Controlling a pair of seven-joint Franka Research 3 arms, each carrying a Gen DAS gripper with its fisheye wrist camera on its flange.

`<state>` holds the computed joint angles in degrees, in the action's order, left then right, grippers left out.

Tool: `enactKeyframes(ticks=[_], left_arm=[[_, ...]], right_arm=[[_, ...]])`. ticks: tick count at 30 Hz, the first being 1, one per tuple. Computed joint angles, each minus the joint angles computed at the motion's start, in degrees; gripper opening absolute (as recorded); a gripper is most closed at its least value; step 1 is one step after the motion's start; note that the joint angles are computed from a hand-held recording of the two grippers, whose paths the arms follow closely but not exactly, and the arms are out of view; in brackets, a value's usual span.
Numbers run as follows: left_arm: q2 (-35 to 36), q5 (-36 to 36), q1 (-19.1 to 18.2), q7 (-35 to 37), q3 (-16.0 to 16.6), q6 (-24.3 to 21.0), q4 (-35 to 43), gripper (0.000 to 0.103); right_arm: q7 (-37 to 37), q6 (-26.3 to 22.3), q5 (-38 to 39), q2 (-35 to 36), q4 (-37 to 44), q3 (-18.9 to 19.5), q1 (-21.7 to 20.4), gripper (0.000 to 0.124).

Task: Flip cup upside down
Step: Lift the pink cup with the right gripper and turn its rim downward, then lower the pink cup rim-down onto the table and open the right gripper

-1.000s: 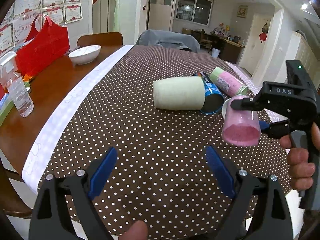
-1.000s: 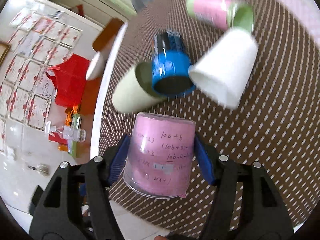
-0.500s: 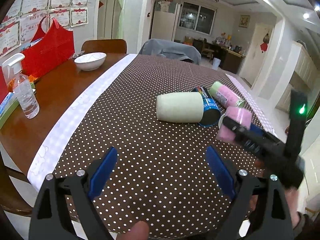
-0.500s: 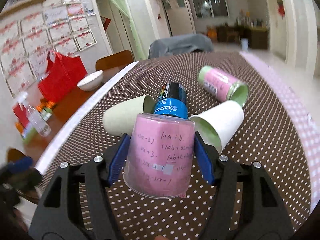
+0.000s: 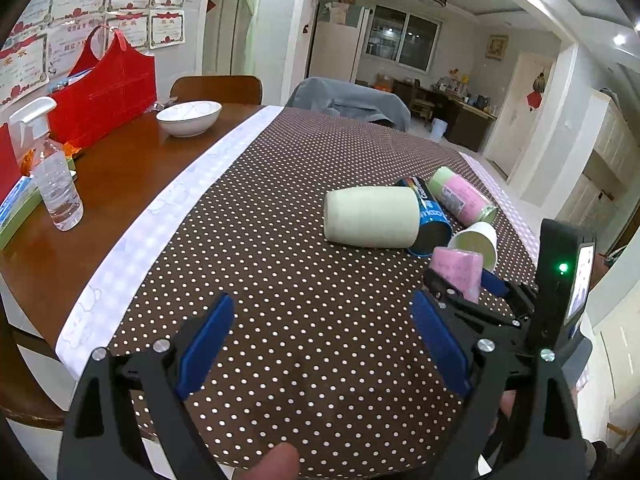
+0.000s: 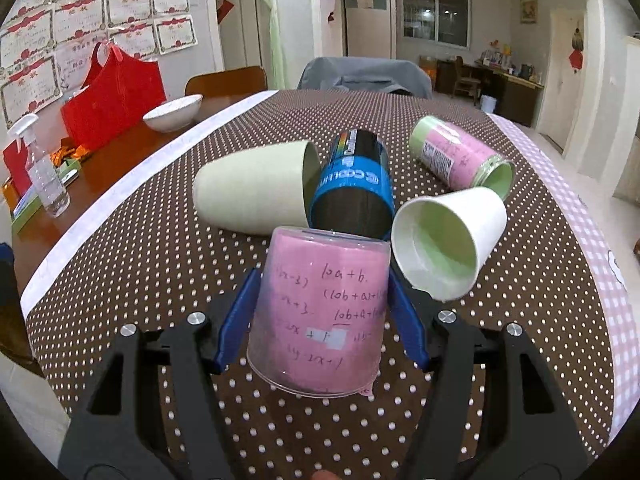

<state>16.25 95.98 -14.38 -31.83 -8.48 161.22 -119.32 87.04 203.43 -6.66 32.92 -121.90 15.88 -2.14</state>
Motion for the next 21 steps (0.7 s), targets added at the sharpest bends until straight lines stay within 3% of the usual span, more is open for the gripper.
enactKeyframes(ticks=[4, 9, 12, 21], left_arm=[[0.11, -0.6, -0.65, 1.23, -0.32, -0.42, 0.33, 0.089], [-0.64, -1.02, -1.59, 2.06, -0.58, -1.5, 0.21, 0.089], [-1.34, -1.28, -2.15, 2.48, -0.84, -2.42, -0.04, 0.089], [-4.99, -1.34, -4.28, 3.22, -2.54, -6.03, -1.42, 0.089]], right_arm=[[1.4, 0.14, -3.36, -1.1, -2.46, 2.43, -3.57, 0.072], [5.1, -0.06, -9.57, -2.59, -5.24, 6.44, -9.55, 0.095], [8.52, 0.41, -14.26, -3.8, -6.88, 8.83, -13.49, 0.097], [29.19, -2.63, -37.1, -5.26, -8.08, 26.22, -36.91, 0.097]])
